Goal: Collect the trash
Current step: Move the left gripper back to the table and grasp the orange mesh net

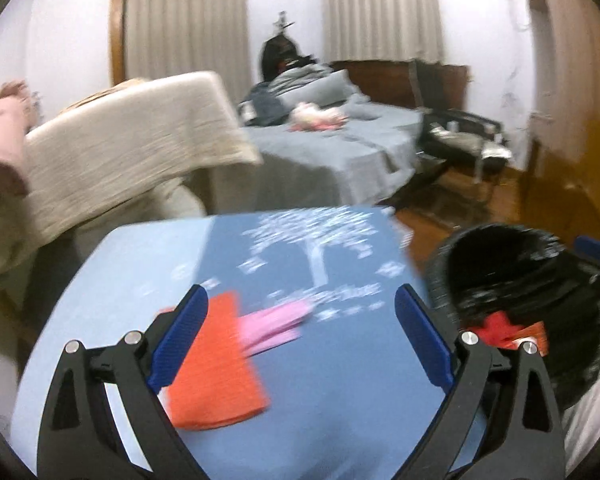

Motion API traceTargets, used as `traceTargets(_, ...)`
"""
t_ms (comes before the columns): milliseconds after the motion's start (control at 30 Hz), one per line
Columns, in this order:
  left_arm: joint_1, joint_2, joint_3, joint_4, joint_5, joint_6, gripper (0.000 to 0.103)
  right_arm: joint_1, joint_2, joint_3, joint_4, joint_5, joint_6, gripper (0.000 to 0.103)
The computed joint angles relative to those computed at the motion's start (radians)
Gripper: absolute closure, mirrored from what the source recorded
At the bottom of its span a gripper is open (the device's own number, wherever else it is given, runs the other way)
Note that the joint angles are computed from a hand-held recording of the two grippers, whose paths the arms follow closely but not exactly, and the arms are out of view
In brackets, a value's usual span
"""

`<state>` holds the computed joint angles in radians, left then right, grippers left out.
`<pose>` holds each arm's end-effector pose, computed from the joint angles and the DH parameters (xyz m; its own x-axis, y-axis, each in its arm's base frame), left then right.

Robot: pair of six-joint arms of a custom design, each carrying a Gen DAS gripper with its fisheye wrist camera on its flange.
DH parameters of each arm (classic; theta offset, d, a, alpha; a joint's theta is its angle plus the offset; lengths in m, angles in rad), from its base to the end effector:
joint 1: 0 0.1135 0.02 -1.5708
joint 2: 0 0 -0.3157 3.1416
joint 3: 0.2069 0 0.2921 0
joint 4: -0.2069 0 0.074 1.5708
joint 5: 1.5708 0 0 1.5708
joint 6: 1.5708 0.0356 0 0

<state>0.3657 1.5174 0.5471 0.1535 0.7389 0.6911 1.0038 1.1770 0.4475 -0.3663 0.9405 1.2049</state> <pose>0.2727 0.0788 0.1537 -0.4186 0.3442 -0.8404 0.5620 0.8251 0.0580 0.1292 0.1494 0.1748 -0.4498 0.3182 -0.8345 0.3392 0.9252 0.1700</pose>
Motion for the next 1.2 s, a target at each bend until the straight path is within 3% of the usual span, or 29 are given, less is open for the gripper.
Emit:
traceTargets(100,0.051,0.096,0.055,0.017,-0.032,0.007,0.011,-0.044,0.105,0.027,0.199,-0.042,-0.148,0.006)
traceTargets(233,0.091,0.196,0.109,0.033,-0.063,0.009,0.011,-0.086,0.212,0.059,0.353,-0.094,-0.251,0.006)
traceTargets(433,0.092,0.301,0.175,0.016,-0.109,-0.007,0.011,-0.120,0.327,0.103,0.447,-0.152,-0.303,0.006)
traceTargets(700,0.067,0.393,0.220,-0.015,-0.151,-0.009,0.012,-0.141,0.380,0.126,0.475,-0.185,-0.325,0.006)
traceTargets(967,0.028,0.413,0.231,-0.057,-0.193,0.010,0.032,-0.150,0.401,0.139,0.486,-0.200,-0.337,0.006)
traceTargets(1033,0.027,0.411,0.227,-0.057,-0.188,0.018,0.052,-0.150,0.406,0.143,0.485,-0.201,-0.340,0.006)
traceTargets(1200,0.037,0.412,0.231,-0.057,-0.175,0.002,0.071,-0.151,0.417,0.155,0.483,-0.207,-0.340,0.006)
